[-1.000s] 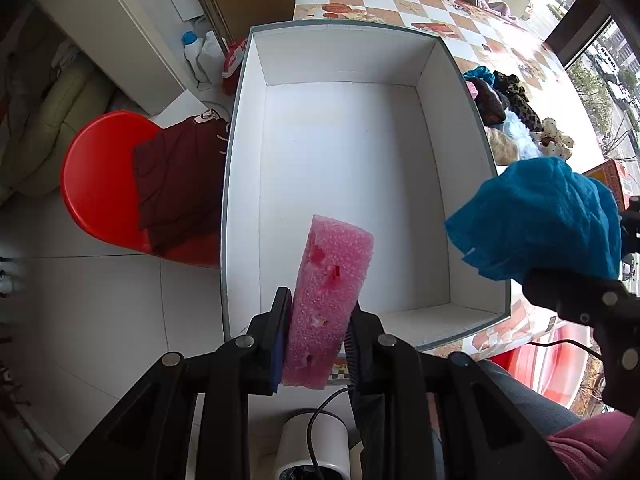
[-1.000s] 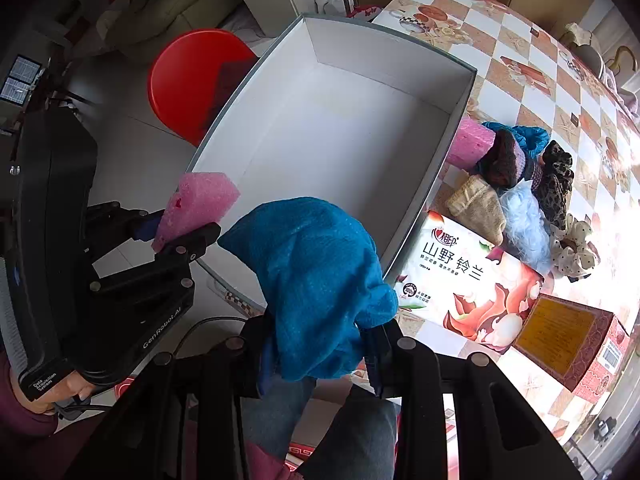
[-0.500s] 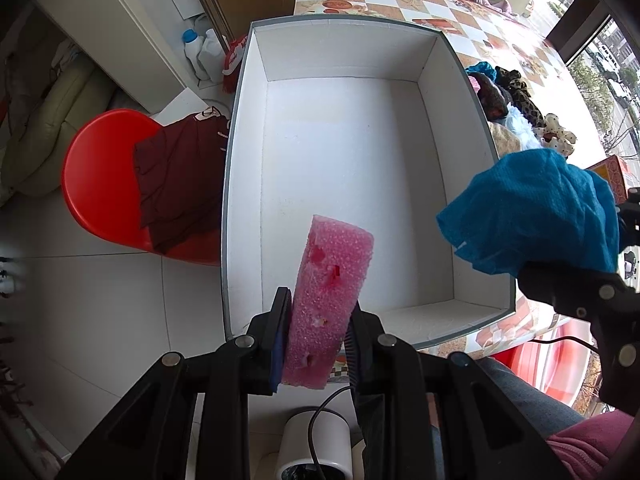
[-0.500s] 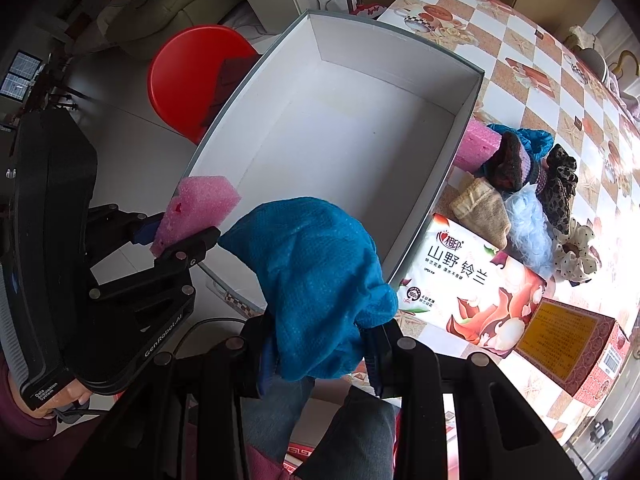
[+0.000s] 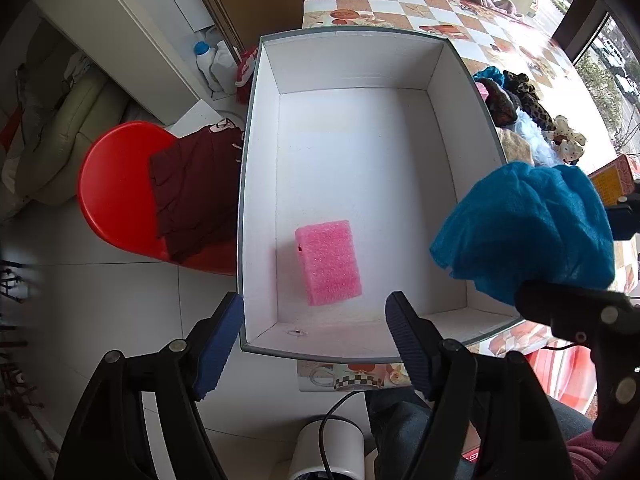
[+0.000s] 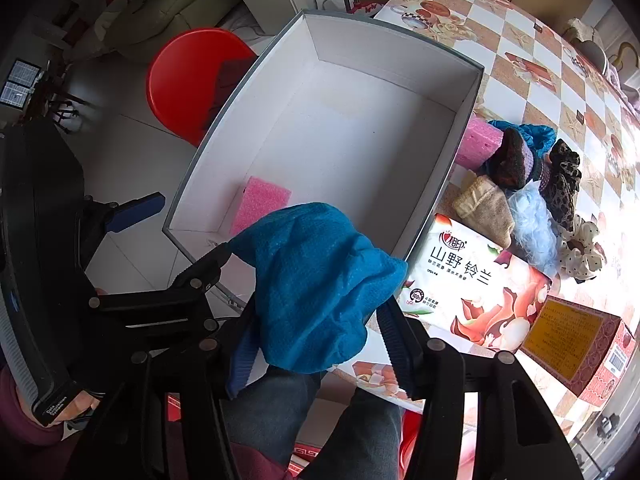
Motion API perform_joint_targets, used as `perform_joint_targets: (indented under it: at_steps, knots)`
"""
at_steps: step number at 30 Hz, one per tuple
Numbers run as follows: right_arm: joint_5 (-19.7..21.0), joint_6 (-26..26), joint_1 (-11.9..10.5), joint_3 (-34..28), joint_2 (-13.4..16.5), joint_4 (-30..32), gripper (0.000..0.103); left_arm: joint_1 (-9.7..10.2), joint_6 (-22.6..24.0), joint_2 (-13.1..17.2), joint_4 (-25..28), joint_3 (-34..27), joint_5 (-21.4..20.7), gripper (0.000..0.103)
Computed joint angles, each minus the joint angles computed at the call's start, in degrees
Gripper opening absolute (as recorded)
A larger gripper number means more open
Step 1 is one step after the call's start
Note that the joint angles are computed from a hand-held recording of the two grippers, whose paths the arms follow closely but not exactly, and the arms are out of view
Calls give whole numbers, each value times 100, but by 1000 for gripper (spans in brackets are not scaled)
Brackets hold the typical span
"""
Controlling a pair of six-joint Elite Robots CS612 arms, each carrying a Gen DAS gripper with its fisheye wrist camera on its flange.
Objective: Organize soft objects
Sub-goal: 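Open the left tool dropping the sponge while the right tool drops the blue cloth into the box, then grasp the leopard-print scrunchie with the left tool while the right tool grasps the polka-dot scrunchie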
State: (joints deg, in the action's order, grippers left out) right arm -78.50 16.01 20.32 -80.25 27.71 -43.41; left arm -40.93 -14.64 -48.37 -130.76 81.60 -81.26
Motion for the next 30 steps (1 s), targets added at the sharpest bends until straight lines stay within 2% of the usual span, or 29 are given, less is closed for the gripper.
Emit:
perform_joint_targets:
  at_steps: [1, 4, 6, 7, 15, 18, 20, 26, 30]
  knots:
    - [8, 24, -4, -16, 6, -10, 78, 11, -21, 7, 21, -14, -38, 82]
    - [-101, 86, 4, -40, -3, -29, 79, 43, -112, 71, 312, -147, -175, 91]
    - [-230, 147, 10, -41, -17, -35, 101, 80, -175, 98, 388, -191, -399, 100]
    - [-276, 194, 5, -59, -18, -54, 103, 95, -205, 109, 394, -208, -485, 103]
    - [-291, 471, -116, -221, -9, -26, 103, 136, -71, 64, 219, -241, -840, 103]
    - [-344, 623, -203, -339, -55, 6, 103, 159, 148, 100, 202, -415, -1131, 103]
    - [-440, 779, -291, -471, -93, -17, 103, 139, 405, 153, 222, -603, -1148, 103]
    - [-1025, 1163, -739, -865, -260, 301, 103, 25, 1072, 516, 505, -1434, -1169, 103]
    - [-1049, 1245, -1142, -1001, -205, 780, 103, -85, 1200, 849, 893, -2076, -1128, 103]
